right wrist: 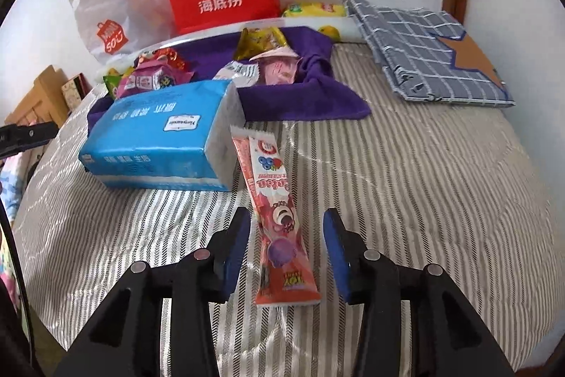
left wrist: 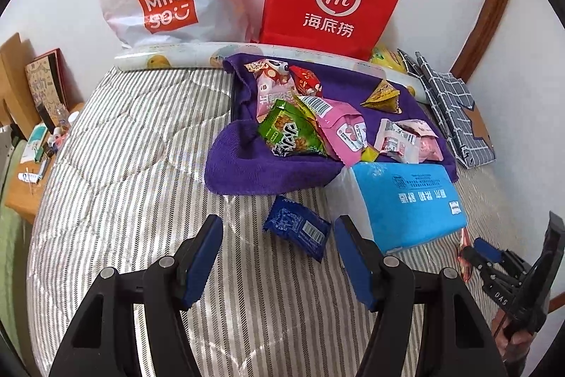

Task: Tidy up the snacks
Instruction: 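Grasp the pink ice-pop candy stick with the right gripper while the left grasps the blue packet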

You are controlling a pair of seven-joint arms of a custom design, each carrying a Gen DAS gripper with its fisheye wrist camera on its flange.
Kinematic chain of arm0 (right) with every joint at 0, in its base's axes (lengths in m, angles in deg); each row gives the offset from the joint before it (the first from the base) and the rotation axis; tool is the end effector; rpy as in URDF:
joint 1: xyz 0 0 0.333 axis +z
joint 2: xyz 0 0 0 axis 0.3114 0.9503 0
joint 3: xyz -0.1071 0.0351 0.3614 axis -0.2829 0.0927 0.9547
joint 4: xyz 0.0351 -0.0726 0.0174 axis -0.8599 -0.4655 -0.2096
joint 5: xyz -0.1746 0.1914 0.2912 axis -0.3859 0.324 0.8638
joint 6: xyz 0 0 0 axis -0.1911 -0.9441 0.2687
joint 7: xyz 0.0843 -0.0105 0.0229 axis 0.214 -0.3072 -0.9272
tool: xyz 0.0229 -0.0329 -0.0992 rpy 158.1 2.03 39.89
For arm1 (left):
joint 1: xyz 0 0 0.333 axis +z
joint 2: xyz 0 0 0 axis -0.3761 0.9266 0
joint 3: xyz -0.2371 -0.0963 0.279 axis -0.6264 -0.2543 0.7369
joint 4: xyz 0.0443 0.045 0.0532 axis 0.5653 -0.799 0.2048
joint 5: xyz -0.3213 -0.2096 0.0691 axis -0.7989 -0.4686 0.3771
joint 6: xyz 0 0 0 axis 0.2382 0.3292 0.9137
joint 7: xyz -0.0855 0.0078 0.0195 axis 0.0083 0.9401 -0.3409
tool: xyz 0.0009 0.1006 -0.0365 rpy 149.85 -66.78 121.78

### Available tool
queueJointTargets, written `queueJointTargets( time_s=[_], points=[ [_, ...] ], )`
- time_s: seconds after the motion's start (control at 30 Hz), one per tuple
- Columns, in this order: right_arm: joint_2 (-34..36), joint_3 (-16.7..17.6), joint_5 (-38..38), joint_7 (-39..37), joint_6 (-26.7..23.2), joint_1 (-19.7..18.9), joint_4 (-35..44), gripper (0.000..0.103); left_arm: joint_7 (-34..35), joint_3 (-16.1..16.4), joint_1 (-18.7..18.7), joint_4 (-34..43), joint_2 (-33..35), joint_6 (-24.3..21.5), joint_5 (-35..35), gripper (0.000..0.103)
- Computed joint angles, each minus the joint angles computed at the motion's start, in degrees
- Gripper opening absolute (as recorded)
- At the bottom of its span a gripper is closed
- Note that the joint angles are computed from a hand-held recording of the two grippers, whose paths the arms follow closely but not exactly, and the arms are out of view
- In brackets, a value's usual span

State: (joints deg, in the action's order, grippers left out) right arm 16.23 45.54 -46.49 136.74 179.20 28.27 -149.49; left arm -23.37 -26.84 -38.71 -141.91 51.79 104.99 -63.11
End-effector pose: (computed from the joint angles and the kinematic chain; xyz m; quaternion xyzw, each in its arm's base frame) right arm 0.5359 0.0915 0.4776 -0.6973 0.6471 -0.1671 0.2593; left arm 0.5641 -0.2869 0.5036 -0.6954 0.6450 -0.2787 0.1506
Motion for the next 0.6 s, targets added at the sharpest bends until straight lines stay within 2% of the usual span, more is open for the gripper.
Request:
queueJointTargets(
  time_s=[0.1,0.17,0.23,0.4,0.5,0.6],
  points=[
    [1.54,0.15,4.42,-4.35,-0.41,0.34,0.74,0.047,0.15,0.05,-0.01,0.66,1.01,-0.77,-0.41,0.063],
    [2.18,0.02,0.50,-1.24,1.12,0.22,0.39,0.044,0.51,0.02,-0.03,1.47,1.93,-1.81,-1.14,0.063],
    [2.31,-0.56,-6.06,4.35,2.68,-0.03,-0.07,0.022,0.35,0.23,-0.18,1.90,2.86,-1.87,-1.54,0.063],
    [2.80,-0.31,-1.18,3.32,3.97,-1.55,0.18,0.022,2.90,-1.04,1.14,2.48,5.35,1.15,-8.04,0.063],
    [2.95,0.04,1.70,0.99,4.52,-2.03,0.11,0.022,2.01,0.77,-1.07,4.70,7.34,-0.34,-6.46,0.063],
    [3.39,0.72,6.51,-2.88,3.76,-2.37,0.88,0.022,4.55,-0.47,-0.29,6.46,9.32,-1.30,-9.59,0.062]
  ],
)
